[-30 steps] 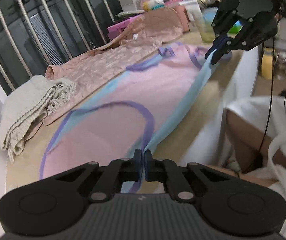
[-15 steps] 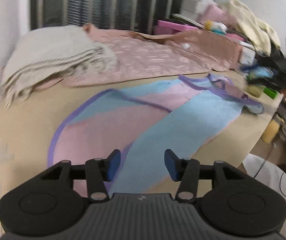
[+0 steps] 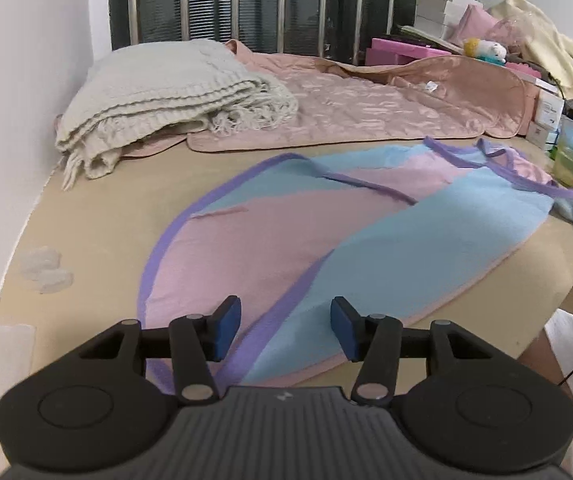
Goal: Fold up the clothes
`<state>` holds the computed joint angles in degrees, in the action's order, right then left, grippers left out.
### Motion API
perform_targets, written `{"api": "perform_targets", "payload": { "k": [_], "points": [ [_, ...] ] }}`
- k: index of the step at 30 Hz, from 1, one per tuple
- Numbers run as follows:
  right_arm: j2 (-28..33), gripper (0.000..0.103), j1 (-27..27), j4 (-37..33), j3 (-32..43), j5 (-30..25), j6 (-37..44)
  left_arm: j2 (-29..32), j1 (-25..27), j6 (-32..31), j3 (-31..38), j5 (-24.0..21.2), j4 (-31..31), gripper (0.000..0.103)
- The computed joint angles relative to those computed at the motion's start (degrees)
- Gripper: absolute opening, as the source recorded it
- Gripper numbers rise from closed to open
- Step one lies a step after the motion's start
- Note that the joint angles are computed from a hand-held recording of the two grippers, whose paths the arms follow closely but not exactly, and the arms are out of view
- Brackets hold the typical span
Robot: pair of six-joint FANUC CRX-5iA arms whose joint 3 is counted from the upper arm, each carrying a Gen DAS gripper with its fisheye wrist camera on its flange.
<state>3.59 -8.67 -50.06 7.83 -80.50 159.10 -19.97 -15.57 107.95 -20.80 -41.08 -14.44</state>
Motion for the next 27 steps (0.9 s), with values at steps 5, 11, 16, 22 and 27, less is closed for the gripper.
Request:
{"api": "perform_targets", "payload": {
  "k": [5,11,16,22,27],
  "points": [
    [2.7,0.002,-1.5,-0.5,8.8,-9.2,-1.8,-0.5,2.8,-0.5,-0.7,0.4,0.3,0.062],
    [-1.5,0.011,9.8,17.5,1.8,14.8,-7.2,0.3,2.9,1.7,0.4,0.0,-2.3,0.064],
    [-4.6,0.027,12.1,17.7,-3.8,21.0,-4.1,1.3,0.3,6.5,3.6,-5.1,-6.0,0.063],
    [-4.6,0.026,1.0,0.9,-2.5,10.4,-2.5,1.5,-2.5,5.9,4.3,-2.3,-5.7,0.063],
    [-3.7,0.017,2.5,3.5,-6.7,18.2,-7.9,5.9,-4.1,6.1,7.3,-4.9,-7.2,0.063]
  ]
}}
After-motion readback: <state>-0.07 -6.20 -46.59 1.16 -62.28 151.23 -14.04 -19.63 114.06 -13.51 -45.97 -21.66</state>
